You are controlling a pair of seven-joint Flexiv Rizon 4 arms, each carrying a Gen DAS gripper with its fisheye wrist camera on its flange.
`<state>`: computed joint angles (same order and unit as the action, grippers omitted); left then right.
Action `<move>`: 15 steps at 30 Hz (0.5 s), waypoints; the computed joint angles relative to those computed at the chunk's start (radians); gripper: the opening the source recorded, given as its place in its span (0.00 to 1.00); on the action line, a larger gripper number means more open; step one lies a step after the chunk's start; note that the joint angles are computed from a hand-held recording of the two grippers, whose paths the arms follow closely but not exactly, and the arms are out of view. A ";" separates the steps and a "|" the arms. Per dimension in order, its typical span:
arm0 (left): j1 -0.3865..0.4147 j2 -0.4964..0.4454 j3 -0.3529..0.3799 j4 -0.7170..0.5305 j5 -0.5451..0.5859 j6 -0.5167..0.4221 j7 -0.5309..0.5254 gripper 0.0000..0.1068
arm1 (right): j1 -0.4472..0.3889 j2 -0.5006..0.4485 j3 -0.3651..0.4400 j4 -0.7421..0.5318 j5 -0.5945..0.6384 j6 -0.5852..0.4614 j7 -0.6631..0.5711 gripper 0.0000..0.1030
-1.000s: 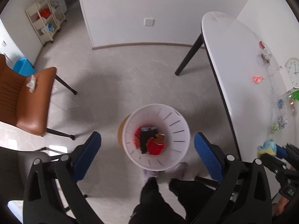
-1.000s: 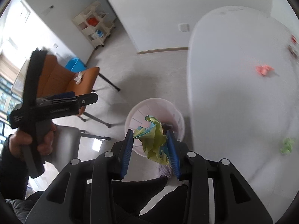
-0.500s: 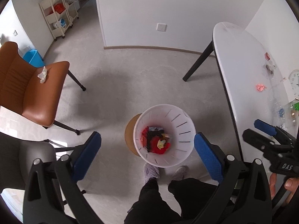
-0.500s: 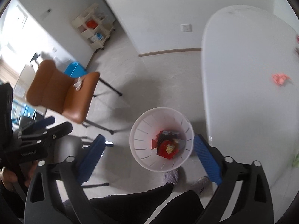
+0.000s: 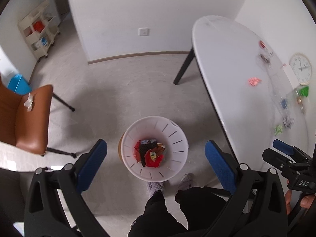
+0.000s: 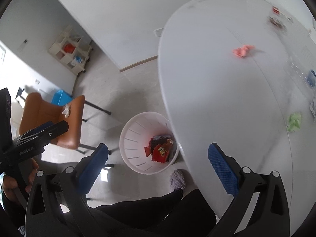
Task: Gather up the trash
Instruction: 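Grasp the pink crumpled paper with the left gripper while the right gripper grasps the plastic bottle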
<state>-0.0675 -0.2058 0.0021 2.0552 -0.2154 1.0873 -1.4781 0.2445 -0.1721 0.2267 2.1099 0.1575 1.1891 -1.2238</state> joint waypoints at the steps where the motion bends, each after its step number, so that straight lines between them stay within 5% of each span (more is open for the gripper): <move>1: -0.002 -0.005 -0.010 -0.008 -0.006 -0.001 0.014 0.89 | -0.001 0.006 -0.005 0.009 -0.004 0.004 0.013 0.97; 9: -0.034 -0.057 -0.060 -0.068 -0.041 -0.022 0.120 0.89 | -0.035 0.070 -0.046 0.091 -0.036 0.025 0.100 0.97; 15: -0.095 -0.143 -0.073 -0.195 0.006 -0.062 0.107 0.89 | -0.096 0.117 -0.086 0.134 -0.020 0.009 0.095 0.97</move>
<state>-0.1621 -0.3489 -0.0711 1.8602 -0.2098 1.0249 -1.3715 0.1481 -0.0552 0.1412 2.2436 0.1374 1.1976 -1.1293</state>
